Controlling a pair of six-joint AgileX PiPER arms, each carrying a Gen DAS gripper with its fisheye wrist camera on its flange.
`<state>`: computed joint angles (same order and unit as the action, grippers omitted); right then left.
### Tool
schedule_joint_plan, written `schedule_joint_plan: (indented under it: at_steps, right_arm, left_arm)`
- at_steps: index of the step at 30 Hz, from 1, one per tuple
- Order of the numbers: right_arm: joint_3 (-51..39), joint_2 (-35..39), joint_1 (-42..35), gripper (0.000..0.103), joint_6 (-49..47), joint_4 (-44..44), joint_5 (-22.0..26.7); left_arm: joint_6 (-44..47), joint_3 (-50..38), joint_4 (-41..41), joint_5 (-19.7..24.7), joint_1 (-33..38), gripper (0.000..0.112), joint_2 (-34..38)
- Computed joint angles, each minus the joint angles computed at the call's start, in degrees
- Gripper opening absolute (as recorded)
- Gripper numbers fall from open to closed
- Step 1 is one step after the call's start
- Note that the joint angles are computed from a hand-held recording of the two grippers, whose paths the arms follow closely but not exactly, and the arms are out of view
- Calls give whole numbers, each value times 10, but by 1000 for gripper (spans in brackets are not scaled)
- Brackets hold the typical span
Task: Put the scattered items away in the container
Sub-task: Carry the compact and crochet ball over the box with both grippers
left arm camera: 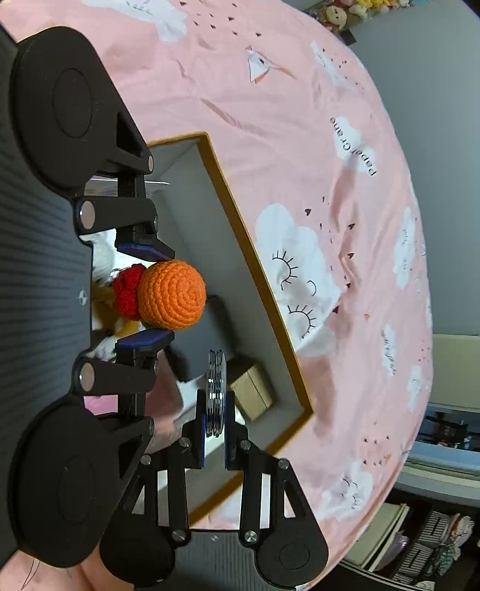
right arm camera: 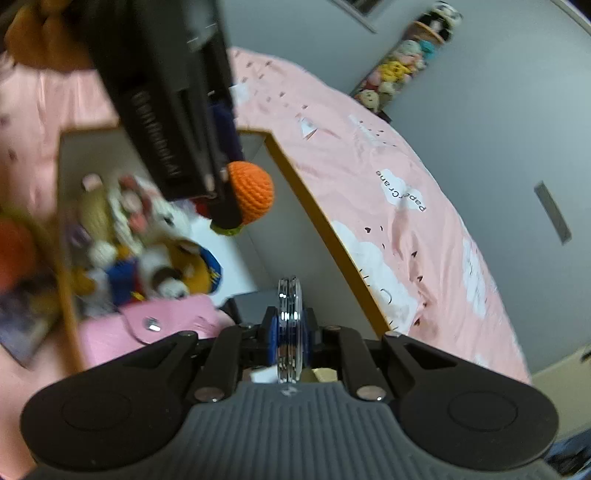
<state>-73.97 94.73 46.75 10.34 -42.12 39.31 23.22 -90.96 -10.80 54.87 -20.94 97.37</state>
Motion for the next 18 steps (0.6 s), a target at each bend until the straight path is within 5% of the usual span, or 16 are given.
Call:
schedule_joint_plan:
  at_steps: [18]
  right_arm:
    - [-18, 79, -40, 16, -155, -50, -53]
  left_arm:
    - [35, -100, 7, 25, -5, 45, 134]
